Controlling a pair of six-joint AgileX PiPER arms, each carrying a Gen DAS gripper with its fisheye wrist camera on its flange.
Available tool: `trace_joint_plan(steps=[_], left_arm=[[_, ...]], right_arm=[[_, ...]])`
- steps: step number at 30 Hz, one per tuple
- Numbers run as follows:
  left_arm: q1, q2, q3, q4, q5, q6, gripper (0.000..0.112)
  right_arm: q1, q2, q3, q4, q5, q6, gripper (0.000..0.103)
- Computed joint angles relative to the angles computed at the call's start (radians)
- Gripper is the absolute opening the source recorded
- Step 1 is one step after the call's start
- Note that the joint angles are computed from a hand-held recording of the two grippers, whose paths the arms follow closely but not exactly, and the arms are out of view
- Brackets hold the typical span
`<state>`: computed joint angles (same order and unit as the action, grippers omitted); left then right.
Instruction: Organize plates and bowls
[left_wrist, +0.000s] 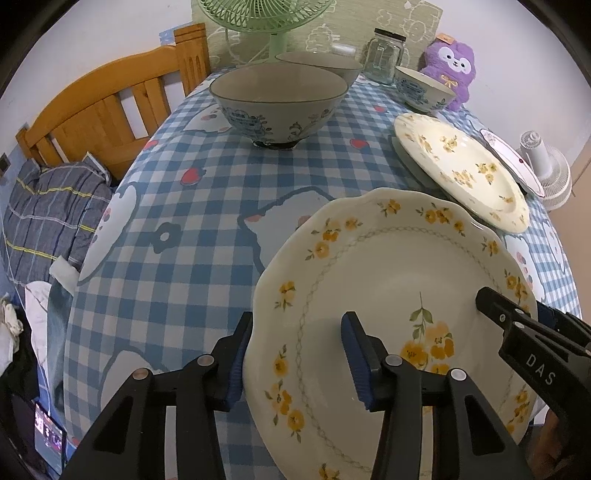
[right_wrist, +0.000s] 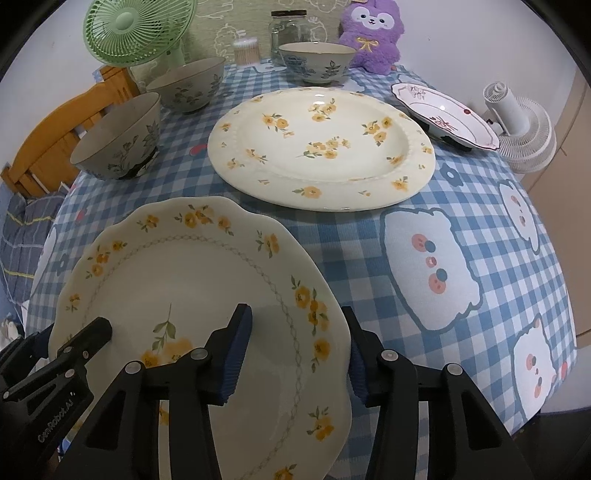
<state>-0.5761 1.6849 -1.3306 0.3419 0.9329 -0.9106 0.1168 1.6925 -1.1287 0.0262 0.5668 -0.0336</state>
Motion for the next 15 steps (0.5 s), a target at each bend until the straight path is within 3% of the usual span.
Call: trace_joint_plan(steps=[15], left_arm=[[0.007, -0.044, 0.001, 0.010, 0.014, 0.054, 0.047]], right_arm=[[0.047, -0.045, -0.003, -0.070, 0.012, 0.124, 0.050]])
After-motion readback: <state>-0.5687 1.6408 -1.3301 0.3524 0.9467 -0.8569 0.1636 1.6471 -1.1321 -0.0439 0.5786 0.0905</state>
